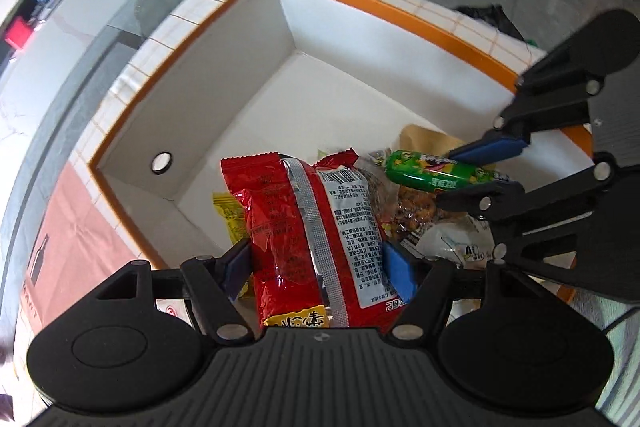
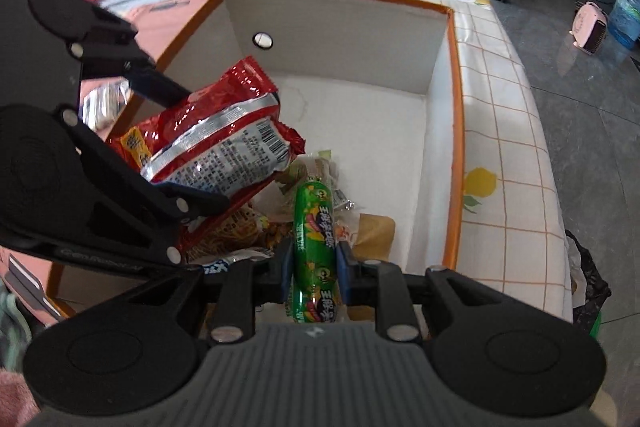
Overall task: Organize snacks
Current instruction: 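Carry the red bag and green sausage over the orange box with both tools, then open both tools to drop the red bag and sausage into the box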
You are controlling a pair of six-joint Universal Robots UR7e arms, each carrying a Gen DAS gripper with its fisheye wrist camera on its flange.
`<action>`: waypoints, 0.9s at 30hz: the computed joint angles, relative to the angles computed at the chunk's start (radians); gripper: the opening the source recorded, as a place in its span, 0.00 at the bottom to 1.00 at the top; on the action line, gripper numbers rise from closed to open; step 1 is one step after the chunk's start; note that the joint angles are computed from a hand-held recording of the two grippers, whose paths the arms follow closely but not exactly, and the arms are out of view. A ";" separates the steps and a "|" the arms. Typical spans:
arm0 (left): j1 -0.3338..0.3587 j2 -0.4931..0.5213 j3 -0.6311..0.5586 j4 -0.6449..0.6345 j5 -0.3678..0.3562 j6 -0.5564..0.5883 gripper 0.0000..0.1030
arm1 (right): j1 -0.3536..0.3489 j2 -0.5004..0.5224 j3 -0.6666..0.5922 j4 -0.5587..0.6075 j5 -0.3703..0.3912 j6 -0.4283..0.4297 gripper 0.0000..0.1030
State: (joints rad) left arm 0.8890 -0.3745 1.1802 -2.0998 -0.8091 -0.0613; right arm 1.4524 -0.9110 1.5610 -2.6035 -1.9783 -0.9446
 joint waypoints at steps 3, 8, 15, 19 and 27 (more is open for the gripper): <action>0.019 0.014 -0.046 0.064 -0.038 0.005 0.78 | 0.013 0.022 -0.026 0.038 -0.049 -0.030 0.19; 0.048 0.036 -0.112 0.144 -0.087 0.023 0.78 | 0.034 0.061 -0.083 0.118 -0.120 -0.060 0.19; 0.088 0.117 -0.307 0.319 -0.161 0.038 0.79 | 0.068 0.136 -0.194 0.271 -0.254 -0.067 0.19; 0.104 0.146 -0.377 0.390 -0.186 0.045 0.82 | 0.081 0.163 -0.215 0.297 -0.313 -0.094 0.19; 0.130 0.217 -0.541 0.540 -0.237 0.033 0.87 | 0.091 0.181 -0.243 0.360 -0.352 -0.105 0.25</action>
State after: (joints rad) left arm 1.0188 -0.1573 0.6395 -1.5601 -1.0465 -0.0278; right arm 1.5432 -0.7296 1.3181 -2.2435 -2.3307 -1.0497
